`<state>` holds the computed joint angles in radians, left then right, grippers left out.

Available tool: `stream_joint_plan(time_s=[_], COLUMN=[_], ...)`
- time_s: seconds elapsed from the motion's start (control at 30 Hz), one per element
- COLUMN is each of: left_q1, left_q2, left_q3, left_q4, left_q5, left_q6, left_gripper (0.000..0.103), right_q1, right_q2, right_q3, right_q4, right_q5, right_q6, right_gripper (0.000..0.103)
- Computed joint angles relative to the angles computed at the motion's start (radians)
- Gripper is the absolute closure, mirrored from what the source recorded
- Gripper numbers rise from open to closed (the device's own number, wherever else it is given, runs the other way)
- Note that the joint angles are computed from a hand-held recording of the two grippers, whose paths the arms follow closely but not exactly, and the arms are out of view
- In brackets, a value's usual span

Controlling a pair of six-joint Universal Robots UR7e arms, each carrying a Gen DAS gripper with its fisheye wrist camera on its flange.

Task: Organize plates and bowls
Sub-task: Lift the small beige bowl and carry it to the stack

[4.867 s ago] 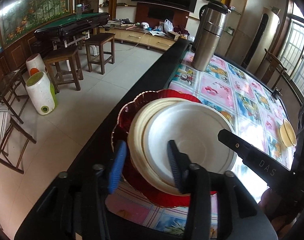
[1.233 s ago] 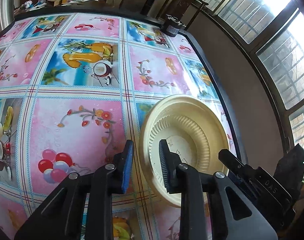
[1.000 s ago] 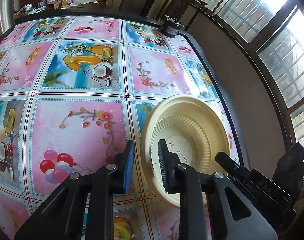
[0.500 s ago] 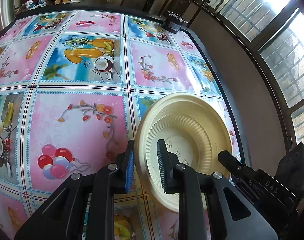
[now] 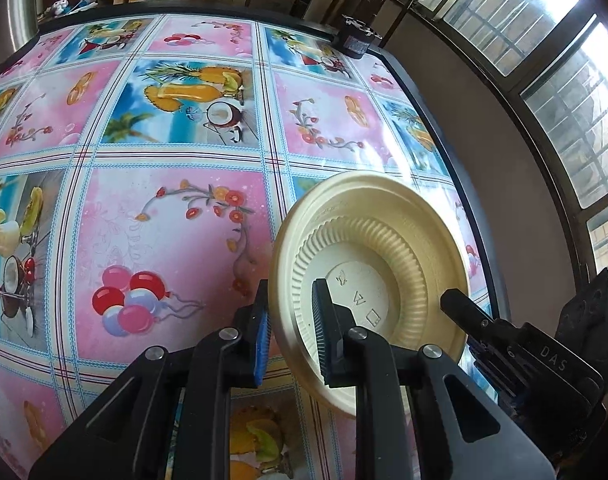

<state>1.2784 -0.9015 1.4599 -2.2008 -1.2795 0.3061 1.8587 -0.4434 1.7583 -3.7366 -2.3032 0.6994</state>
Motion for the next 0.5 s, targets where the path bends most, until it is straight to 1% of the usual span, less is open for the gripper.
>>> stream_joint_plan(time_s=[0.03,0.17,0.27,0.4,0.5], left_q1=[-0.001,-0.006,-0.005,0.017,0.035], left_q2=[-0.004,-0.024,-0.041,-0.07,-0.099], left_q3=[0.005,0.039,0.065,0.08,0.091], left_q4=[-0.007,-0.051,-0.084,-0.09,-0.097], left_q5=[0.009,0.059,0.081,0.068,0.073], left_q6=[0.006,0.03,0.041,0.037,0.037], left_gripper=[0.091,0.091,0.091,0.091,0.091], right_q1=[0.001,0.002,-0.003,0.007,0.019], right_q2=[0.0,0.001,0.005,0.017,0.027], right_q3=[0.001,0.002,-0.001,-0.021,-0.035], right_q4=[0.001,0.0,0.003,0.022,0.034], right_q5=[0.0,0.008,0.038,0.038,0.044], right_q6=[0.001,0.002,0.004,-0.008,-0.019], right_gripper=[0.094,0.094,0.094,0.093,0.093])
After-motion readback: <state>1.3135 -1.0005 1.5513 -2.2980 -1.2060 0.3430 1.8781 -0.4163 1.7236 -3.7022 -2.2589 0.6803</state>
